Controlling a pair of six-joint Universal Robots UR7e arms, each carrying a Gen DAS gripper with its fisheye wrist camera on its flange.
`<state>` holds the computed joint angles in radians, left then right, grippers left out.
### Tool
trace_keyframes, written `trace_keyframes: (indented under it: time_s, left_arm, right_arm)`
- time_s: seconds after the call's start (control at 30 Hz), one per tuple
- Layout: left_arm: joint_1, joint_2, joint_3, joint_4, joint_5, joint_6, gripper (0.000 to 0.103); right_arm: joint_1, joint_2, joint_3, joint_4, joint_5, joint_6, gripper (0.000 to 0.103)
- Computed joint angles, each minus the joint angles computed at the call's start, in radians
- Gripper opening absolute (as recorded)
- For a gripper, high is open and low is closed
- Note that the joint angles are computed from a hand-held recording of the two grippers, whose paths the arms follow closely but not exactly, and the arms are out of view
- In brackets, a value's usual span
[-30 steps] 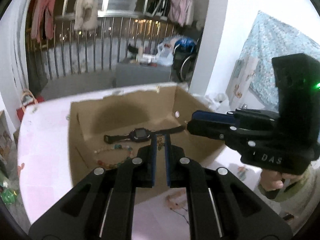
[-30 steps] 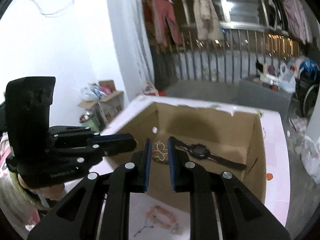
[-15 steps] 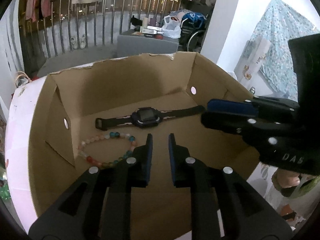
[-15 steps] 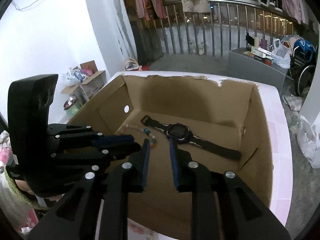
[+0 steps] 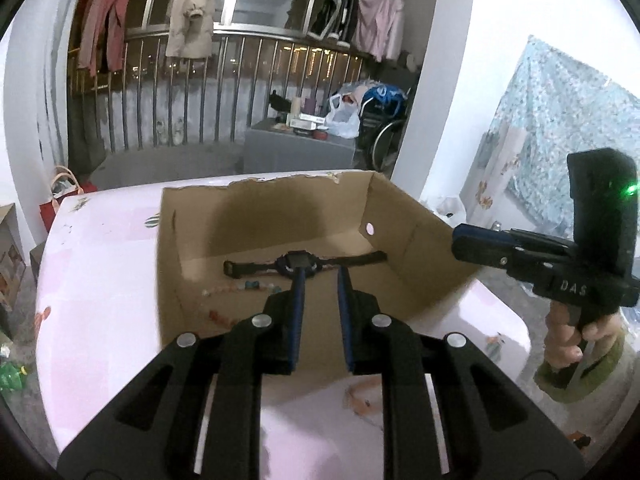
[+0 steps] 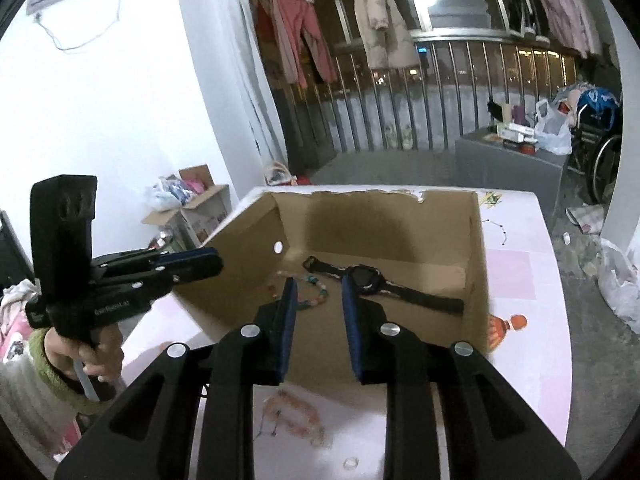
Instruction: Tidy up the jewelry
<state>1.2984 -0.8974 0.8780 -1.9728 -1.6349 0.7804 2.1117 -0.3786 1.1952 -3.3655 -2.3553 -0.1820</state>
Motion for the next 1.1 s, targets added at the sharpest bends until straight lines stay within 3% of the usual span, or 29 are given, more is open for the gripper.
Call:
trace_keyframes:
  time_s: [0.13, 0.27, 0.37, 0.57, 0.73, 0.87, 0.97, 1.0, 1.1]
  left_arm:
    - [0.027, -0.07, 0.071, 0.045, -0.053, 0.023, 0.015]
    - [0.038, -0.128, 0.174, 0.094, -0.041, 0.101, 0.021]
    - [0.026, -0.152, 0.26, 0.09, 0.018, 0.17, 0.026]
    - [-0.017, -0.193, 0.465, -0.099, 0.174, 0.405, 0.033]
    - [-0.033, -0.176, 0.494, -0.16, 0.234, 0.486, 0.033]
    - [-0.038, -0.136, 0.455, -0.125, 0.3, 0.485, 0.033]
    - [-0.033, -0.107, 0.389, -0.04, 0.291, 0.452, 0.021]
    - [-0.034, -0.102, 0.381, -0.032, 0.295, 0.448, 0.011]
    - [-0.03, -0.092, 0.359, -0.023, 0.277, 0.442, 0.008]
  right_arm:
    - [0.018, -0.014, 0.082, -0.026, -0.018, 0.055, 0.023]
    - [0.009, -0.033, 0.152, 0.048, -0.017, 0.192, 0.023]
    - [-0.001, -0.039, 0.183, 0.107, -0.036, 0.261, 0.023]
    - [-0.019, -0.052, 0.226, 0.115, -0.02, 0.325, 0.023]
    - [-0.026, -0.053, 0.238, 0.1, -0.011, 0.328, 0.023]
    - [-0.031, -0.05, 0.248, 0.077, -0.002, 0.333, 0.023]
    - [-0.033, -0.052, 0.259, 0.06, 0.001, 0.338, 0.023]
    - [-0.034, -0.052, 0.263, 0.055, 0.0, 0.342, 0.023]
    - [-0.035, -0.053, 0.265, 0.048, -0.001, 0.351, 0.023]
